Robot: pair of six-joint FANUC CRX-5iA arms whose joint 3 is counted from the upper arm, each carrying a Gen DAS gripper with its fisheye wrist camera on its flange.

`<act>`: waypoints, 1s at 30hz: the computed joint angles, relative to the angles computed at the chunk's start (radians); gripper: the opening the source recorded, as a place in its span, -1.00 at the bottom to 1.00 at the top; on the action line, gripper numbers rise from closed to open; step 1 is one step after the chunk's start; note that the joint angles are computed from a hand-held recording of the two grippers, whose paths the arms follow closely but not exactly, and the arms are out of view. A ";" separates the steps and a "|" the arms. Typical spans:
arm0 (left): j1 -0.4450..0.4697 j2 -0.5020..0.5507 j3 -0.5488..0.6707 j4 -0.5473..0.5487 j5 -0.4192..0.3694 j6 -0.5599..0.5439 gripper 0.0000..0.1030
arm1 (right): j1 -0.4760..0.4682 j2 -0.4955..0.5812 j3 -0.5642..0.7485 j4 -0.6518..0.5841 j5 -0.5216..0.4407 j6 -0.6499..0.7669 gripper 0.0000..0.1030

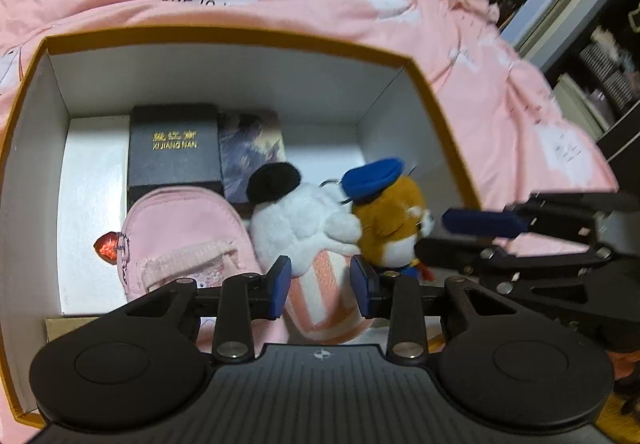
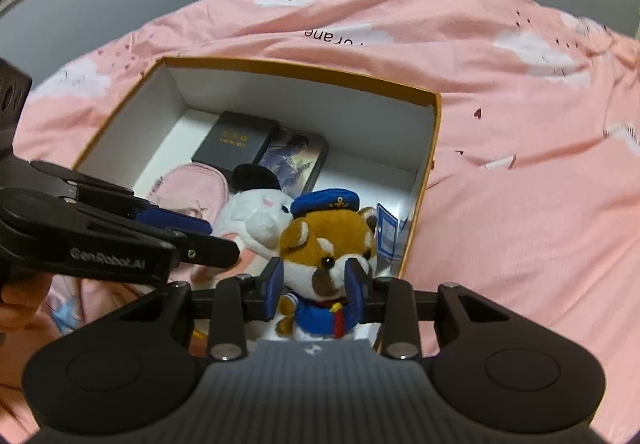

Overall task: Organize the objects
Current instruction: 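Lower both plushes into the box and open the left gripper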

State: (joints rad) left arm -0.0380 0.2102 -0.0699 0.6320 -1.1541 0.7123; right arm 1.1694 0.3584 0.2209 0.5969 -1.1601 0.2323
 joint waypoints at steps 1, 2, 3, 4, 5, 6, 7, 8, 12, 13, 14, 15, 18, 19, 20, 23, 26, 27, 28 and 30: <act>-0.003 0.006 0.007 -0.015 -0.007 0.012 -0.26 | -0.001 0.001 -0.002 0.002 0.002 0.009 -0.31; -0.007 0.013 0.015 -0.036 -0.016 0.024 -0.29 | -0.003 0.002 -0.003 0.003 0.004 0.017 -0.31; -0.012 0.019 0.023 -0.060 -0.026 0.034 -0.31 | -0.005 0.002 -0.005 0.003 0.006 0.022 -0.31; -0.014 0.021 0.020 -0.063 -0.030 0.032 -0.31 | -0.008 0.002 -0.007 0.003 0.010 0.032 -0.31; -0.016 0.017 0.013 -0.061 -0.025 0.028 -0.31 | -0.010 0.002 -0.006 -0.002 0.011 0.043 -0.33; -0.018 0.009 0.004 -0.059 -0.012 0.018 -0.31 | -0.014 0.004 -0.003 -0.012 0.012 0.053 -0.46; -0.018 -0.001 -0.008 -0.048 0.002 0.004 -0.31 | -0.017 0.004 -0.001 -0.023 0.014 0.062 -0.60; -0.015 -0.010 -0.022 -0.028 0.016 -0.016 -0.31 | -0.020 0.004 -0.001 -0.032 0.019 0.072 -0.64; -0.002 -0.026 -0.053 0.055 0.051 -0.075 -0.31 | -0.029 0.006 -0.006 -0.046 0.035 0.082 -0.70; -0.002 -0.028 -0.059 0.068 0.062 -0.087 -0.31 | -0.031 0.005 -0.007 -0.050 0.041 0.078 -0.70; -0.003 -0.027 -0.059 0.072 0.069 -0.089 -0.31 | -0.034 0.007 -0.005 -0.055 0.044 0.076 -0.70; -0.006 -0.024 -0.058 0.076 0.076 -0.085 -0.31 | -0.038 0.009 0.000 -0.062 0.045 0.077 -0.70; -0.014 -0.016 -0.060 0.083 0.089 -0.083 -0.31 | -0.051 0.026 0.037 -0.108 0.025 0.091 -0.71; -0.017 -0.016 -0.062 0.082 0.096 -0.083 -0.31 | -0.057 0.030 0.050 -0.133 0.019 0.096 -0.73; -0.021 -0.016 -0.064 0.082 0.103 -0.082 -0.31 | -0.061 0.033 0.059 -0.154 0.017 0.100 -0.76; -0.025 -0.018 -0.070 0.077 0.113 -0.090 -0.31 | -0.059 0.045 0.073 -0.165 0.001 0.104 -0.77; -0.028 -0.029 -0.082 0.073 0.131 -0.107 -0.32 | -0.055 0.058 0.089 -0.163 -0.017 0.112 -0.77; -0.028 -0.032 -0.086 0.075 0.135 -0.110 -0.32 | -0.054 0.058 0.088 -0.159 -0.017 0.112 -0.76; -0.026 -0.037 -0.091 0.082 0.137 -0.115 -0.32 | -0.053 0.056 0.087 -0.156 -0.016 0.108 -0.75; -0.018 -0.054 -0.111 0.108 0.140 -0.136 -0.32 | -0.045 0.044 0.071 -0.138 -0.008 0.092 -0.68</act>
State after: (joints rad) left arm -0.0557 0.1561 -0.1805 0.7397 -1.0146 0.5764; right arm 1.1245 0.4028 0.2915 0.4588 -1.1681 0.3244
